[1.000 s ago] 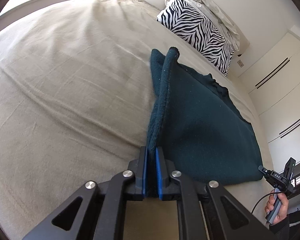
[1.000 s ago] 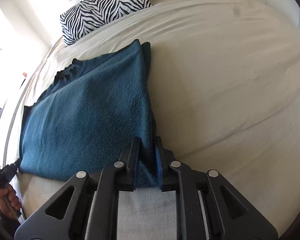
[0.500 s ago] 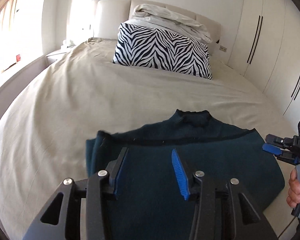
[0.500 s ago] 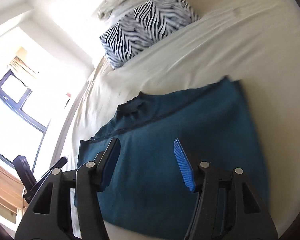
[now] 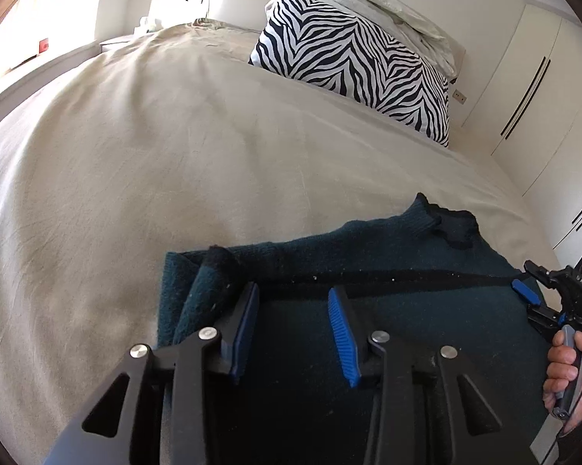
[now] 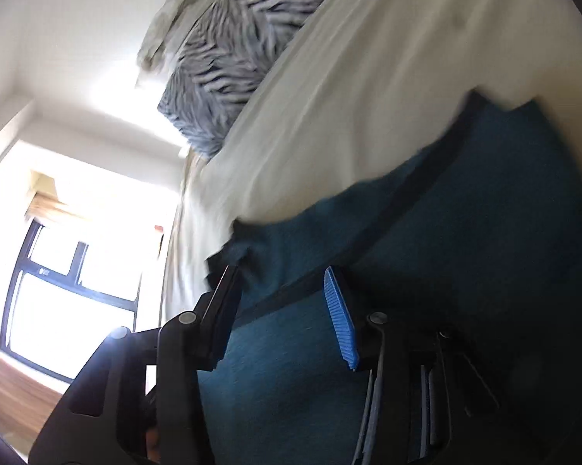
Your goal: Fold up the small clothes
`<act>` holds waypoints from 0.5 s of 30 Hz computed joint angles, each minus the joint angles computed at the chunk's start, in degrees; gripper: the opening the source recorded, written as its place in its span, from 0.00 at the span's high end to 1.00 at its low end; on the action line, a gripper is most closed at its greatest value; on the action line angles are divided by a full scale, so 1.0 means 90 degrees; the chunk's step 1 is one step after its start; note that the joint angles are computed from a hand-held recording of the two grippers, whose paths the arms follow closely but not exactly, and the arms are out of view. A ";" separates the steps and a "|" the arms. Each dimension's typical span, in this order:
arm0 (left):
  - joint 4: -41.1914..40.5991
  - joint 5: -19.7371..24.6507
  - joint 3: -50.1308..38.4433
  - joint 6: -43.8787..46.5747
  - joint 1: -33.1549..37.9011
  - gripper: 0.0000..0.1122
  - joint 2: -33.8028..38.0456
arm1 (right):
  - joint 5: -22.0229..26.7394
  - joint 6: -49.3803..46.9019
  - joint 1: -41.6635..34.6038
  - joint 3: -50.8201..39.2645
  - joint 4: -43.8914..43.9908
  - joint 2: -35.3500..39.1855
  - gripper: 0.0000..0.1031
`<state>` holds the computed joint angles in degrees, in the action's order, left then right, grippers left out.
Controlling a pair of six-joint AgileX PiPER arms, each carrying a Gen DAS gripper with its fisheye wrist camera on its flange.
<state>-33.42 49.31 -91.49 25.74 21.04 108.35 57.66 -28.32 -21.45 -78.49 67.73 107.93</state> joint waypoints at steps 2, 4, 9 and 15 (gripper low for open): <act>-0.0169 0.0013 0.0035 0.0111 0.0073 0.64 0.0019 | 0.0073 0.0065 -0.0522 0.0039 0.0076 -0.0069 0.74; -0.0179 -0.0048 0.0096 0.0121 0.0053 0.64 -0.0007 | -0.0251 0.0376 -0.0795 0.0011 -0.0582 -0.0463 0.70; 0.0683 -0.0141 0.0577 -0.0560 -0.0275 0.64 -0.0748 | 0.0332 0.0149 -0.0981 0.0583 -0.0665 -0.1304 0.66; 0.0532 0.0089 0.2504 -0.0110 -0.1050 0.51 -0.2684 | 0.0784 -0.0698 0.1009 0.2320 0.0057 -0.2601 0.66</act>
<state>-28.64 50.11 -68.95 24.75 11.60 84.19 64.72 -34.60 -12.37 -57.62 68.24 84.52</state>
